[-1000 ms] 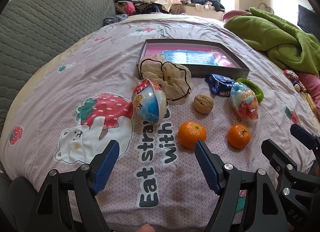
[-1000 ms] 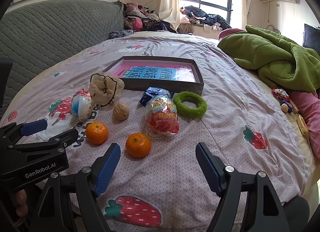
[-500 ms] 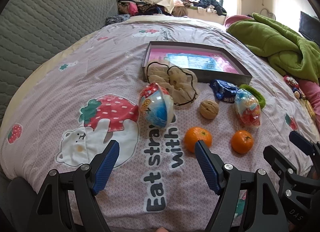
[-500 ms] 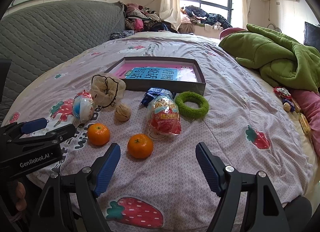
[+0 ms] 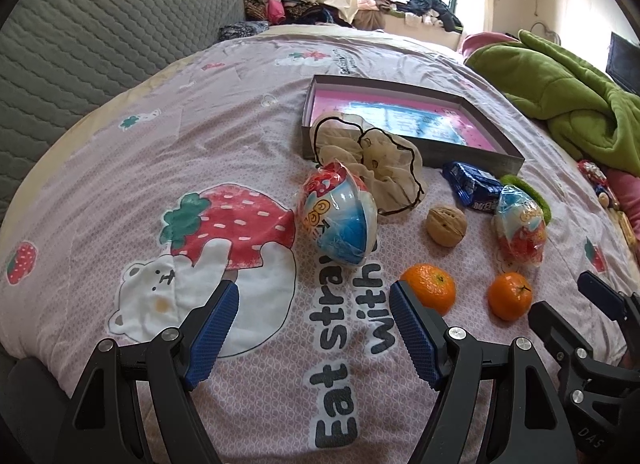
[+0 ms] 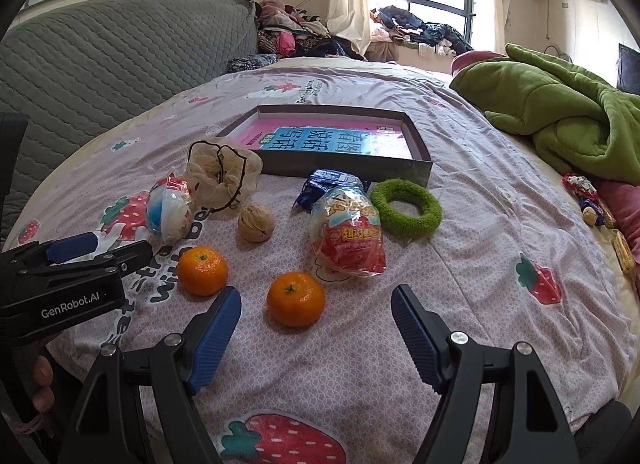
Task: Organize objects
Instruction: 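Move the left tool toward the red-blue capsule ball while the right tool approaches an orange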
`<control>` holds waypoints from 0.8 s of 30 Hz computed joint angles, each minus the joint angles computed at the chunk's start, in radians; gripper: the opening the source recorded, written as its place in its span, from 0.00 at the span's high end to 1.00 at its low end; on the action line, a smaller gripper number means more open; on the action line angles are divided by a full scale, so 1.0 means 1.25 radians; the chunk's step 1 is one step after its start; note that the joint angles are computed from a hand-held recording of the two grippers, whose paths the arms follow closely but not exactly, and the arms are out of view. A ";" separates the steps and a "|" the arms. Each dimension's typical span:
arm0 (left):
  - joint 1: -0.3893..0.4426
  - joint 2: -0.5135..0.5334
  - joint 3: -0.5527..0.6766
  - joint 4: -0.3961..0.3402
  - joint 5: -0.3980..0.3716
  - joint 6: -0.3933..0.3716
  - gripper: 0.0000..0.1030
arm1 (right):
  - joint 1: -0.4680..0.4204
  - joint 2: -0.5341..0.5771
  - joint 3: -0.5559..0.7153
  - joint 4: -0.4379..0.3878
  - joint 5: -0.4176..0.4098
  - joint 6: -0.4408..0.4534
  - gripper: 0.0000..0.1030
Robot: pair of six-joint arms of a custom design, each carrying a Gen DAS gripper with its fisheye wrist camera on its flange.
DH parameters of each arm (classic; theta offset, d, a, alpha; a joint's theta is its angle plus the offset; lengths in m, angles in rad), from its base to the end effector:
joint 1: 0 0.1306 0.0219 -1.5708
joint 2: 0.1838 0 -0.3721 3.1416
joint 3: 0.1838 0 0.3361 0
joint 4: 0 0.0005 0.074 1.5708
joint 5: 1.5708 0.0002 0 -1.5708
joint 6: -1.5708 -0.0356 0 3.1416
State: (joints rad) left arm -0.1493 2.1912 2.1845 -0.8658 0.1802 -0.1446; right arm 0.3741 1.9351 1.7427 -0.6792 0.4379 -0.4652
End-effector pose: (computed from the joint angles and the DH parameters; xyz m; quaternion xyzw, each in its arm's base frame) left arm 0.6872 -0.1103 0.3028 0.1675 0.9213 -0.0854 0.3405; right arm 0.5772 0.2098 0.3025 0.1161 0.9127 -0.0501 0.3885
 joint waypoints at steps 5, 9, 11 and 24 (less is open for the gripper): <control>0.000 0.030 0.045 -0.013 0.008 0.006 0.24 | -0.005 0.025 0.027 -0.011 -0.015 0.002 0.25; -0.003 0.052 0.084 -0.034 0.018 0.008 0.24 | -0.009 0.040 0.039 -0.024 -0.022 -0.008 0.25; -0.005 0.062 0.100 -0.040 0.019 0.008 0.24 | -0.013 0.043 0.040 -0.024 -0.029 -0.018 0.26; -0.014 0.201 0.362 -0.163 0.015 0.041 0.24 | -0.022 0.074 0.064 -0.038 -0.047 -0.024 0.27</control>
State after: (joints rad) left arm -0.1668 2.4423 2.6374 -1.0694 0.1994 -0.0935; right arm 0.3465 2.0275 1.8223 -0.7268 0.3794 -0.4956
